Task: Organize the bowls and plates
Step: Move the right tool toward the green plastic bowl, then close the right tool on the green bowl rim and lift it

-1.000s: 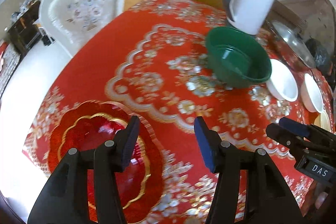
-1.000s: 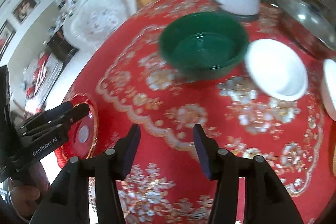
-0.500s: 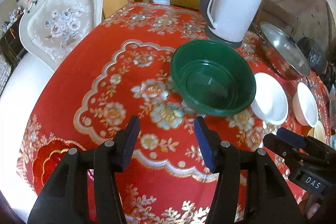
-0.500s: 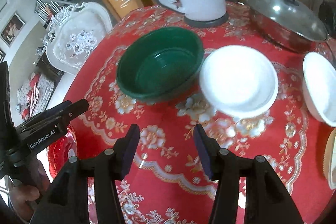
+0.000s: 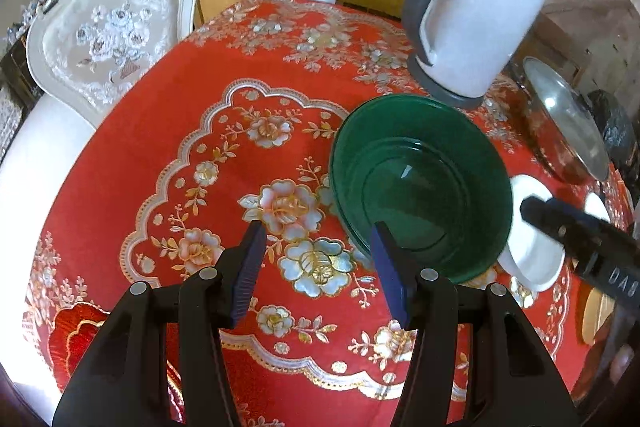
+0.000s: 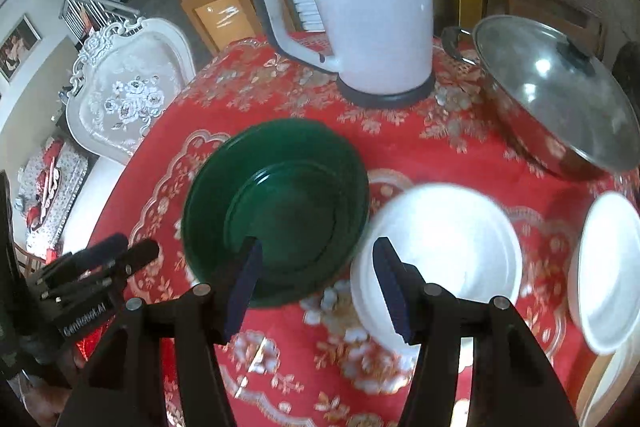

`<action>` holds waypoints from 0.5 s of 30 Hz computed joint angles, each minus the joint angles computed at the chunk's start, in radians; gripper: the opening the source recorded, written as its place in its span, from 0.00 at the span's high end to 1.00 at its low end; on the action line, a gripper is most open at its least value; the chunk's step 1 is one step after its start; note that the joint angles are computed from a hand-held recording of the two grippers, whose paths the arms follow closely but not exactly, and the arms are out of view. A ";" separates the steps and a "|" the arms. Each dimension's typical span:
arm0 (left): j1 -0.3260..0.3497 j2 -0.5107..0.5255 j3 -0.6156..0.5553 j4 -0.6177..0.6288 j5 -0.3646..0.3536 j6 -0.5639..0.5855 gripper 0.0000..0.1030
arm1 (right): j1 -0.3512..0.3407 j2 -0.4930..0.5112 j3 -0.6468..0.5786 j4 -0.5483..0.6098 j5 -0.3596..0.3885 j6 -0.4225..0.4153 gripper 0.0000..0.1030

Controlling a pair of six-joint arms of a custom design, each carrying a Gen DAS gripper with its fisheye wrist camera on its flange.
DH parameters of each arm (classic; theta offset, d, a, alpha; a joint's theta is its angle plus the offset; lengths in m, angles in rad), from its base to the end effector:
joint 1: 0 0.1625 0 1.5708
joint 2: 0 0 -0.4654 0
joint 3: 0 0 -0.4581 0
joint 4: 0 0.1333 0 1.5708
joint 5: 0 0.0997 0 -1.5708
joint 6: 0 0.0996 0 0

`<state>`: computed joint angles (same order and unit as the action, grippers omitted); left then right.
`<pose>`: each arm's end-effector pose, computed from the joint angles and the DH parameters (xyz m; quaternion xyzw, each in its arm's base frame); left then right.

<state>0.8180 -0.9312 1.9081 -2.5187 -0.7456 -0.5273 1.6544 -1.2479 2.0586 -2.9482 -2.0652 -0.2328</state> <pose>-0.2813 -0.6023 0.0858 0.1088 0.9095 -0.2288 0.3295 0.1354 -0.5852 0.2514 0.0791 -0.9301 0.2528 0.2545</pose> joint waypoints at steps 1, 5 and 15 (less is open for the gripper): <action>0.006 0.004 -0.006 0.003 -0.008 -0.005 0.48 | -0.001 0.007 -0.010 0.002 0.000 -0.006 0.44; 0.028 0.020 -0.032 0.015 -0.037 -0.021 0.48 | -0.007 0.040 -0.057 0.021 -0.018 -0.034 0.44; 0.069 0.051 -0.083 0.028 -0.123 -0.042 0.48 | -0.028 0.094 -0.157 0.126 -0.027 -0.011 0.43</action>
